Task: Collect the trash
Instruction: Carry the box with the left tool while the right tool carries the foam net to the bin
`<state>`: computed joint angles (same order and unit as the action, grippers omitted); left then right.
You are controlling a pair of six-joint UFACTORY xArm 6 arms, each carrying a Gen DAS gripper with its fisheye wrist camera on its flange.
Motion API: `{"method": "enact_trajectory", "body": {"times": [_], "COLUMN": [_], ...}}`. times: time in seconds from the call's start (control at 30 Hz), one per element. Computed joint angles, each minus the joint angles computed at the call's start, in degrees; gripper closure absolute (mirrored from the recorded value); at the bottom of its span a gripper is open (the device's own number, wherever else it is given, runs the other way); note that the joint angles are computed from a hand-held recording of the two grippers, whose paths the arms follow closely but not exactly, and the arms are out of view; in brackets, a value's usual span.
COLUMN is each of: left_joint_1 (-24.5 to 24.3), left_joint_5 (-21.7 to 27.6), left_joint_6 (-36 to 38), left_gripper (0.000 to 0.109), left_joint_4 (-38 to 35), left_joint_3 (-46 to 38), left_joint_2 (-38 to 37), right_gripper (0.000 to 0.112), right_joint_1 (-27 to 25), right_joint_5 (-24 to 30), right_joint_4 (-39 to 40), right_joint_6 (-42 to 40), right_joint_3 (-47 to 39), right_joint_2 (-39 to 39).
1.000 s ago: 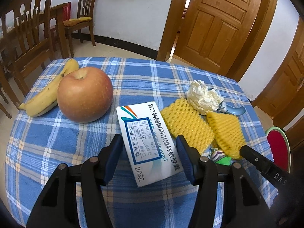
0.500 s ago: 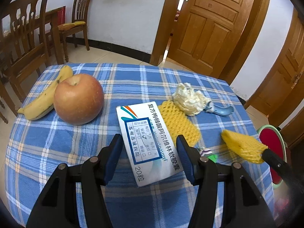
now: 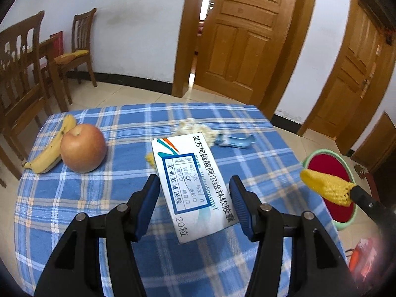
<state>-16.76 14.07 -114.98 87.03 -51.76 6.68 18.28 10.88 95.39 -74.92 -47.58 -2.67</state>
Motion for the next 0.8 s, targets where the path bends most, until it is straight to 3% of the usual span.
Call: {"method": "enact_trajectory", "body": {"times": [0.43,0.8], "left_joint_1": [-7.20,-12.20], "left_joint_5": [-0.13,1.46], "left_joint_6": [9.63,19.38], "left_gripper": [0.050,0.050], "left_joint_4": [-9.22,-18.08], "left_joint_3": [-4.27,-13.67], "left_joint_2": [0.04,7.26], "right_gripper": [0.107,0.107], "right_joint_1": [-8.34,-16.06], "right_joint_5": [4.67,8.40], "right_joint_4": [1.22,0.77], "right_joint_6": [-2.40,-3.30], "right_joint_3": [1.60,-0.61], "right_joint_2": [-3.64,-0.52]}}
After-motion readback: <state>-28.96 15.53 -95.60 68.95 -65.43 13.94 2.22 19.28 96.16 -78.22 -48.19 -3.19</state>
